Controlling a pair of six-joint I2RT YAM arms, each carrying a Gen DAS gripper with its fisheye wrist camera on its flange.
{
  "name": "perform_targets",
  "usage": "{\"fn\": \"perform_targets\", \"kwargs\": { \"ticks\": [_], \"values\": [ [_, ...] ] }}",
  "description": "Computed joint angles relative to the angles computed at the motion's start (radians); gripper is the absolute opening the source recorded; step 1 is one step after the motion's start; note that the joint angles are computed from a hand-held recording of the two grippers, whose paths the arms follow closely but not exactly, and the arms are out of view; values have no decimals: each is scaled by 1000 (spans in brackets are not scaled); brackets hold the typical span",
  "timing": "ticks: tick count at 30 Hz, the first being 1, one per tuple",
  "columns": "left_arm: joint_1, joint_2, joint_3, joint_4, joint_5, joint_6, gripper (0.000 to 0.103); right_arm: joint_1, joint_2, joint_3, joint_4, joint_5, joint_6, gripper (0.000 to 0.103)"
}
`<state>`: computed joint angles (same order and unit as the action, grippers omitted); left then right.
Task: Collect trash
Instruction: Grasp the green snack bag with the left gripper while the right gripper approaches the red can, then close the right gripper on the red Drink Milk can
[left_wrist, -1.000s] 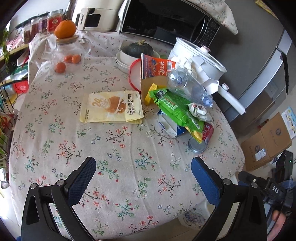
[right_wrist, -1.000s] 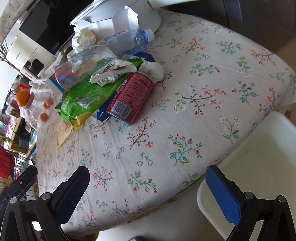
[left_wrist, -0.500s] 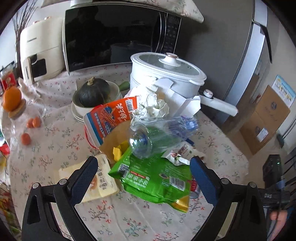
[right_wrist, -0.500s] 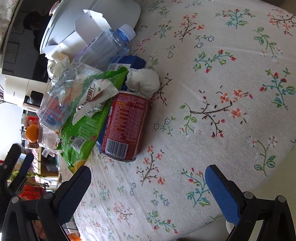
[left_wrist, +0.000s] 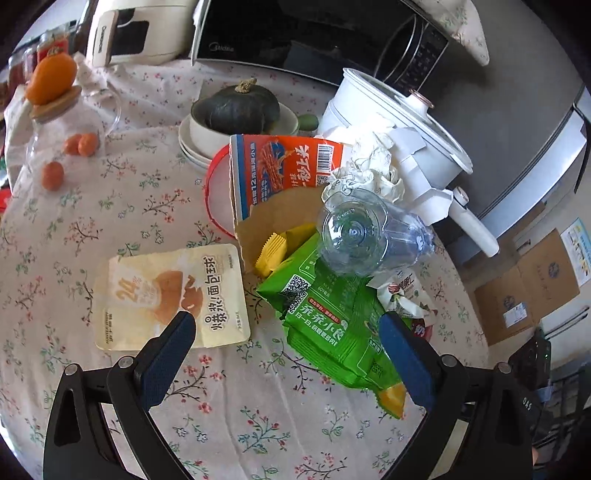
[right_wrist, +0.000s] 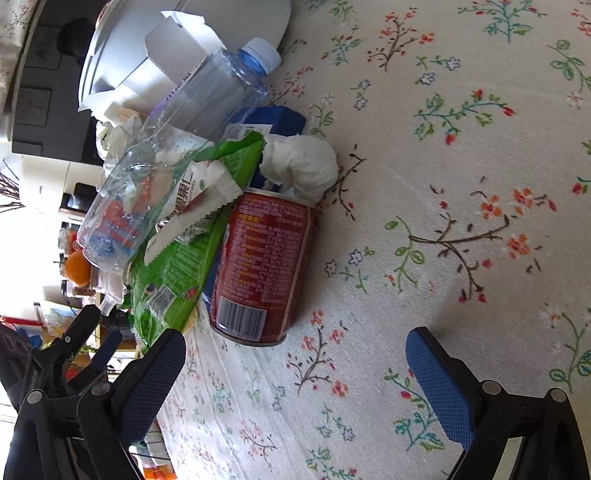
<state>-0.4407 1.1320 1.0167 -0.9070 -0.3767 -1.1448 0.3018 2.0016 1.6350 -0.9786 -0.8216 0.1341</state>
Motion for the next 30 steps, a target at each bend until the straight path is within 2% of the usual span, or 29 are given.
{"fn": "perform_targets", "kwargs": {
  "ticks": [3, 7, 11, 12, 15, 16, 21, 22, 30],
  "values": [
    [43, 27, -50, 92, 92, -21, 100, 25, -9, -24, 46, 5, 30, 96],
    [83, 20, -165, 292, 223, -96, 93, 49, -14, -38, 109, 5, 90, 93],
    [96, 35, -224, 433, 275, -119, 60, 43, -16, -47, 154, 8, 128, 93],
    [97, 46, -227, 446, 281, -120, 46, 40, -14, -46, 157, 9, 130, 93],
    [90, 54, -236, 469, 285, -114, 26, 29, -14, -53, 162, 17, 124, 93],
    [79, 53, -230, 457, 277, -120, 20, 25, -14, -55, 161, 17, 122, 93],
    [-5, -8, -187, 345, 217, -160, 15, 10, -10, -63, 160, 0, 120, 93],
    [-26, -15, -164, 302, 194, -157, 11, 10, -10, -63, 162, -1, 126, 93],
    [-160, -73, -12, 32, 52, -115, 8, 21, -28, -89, 184, 10, 136, 93]
  ]
}}
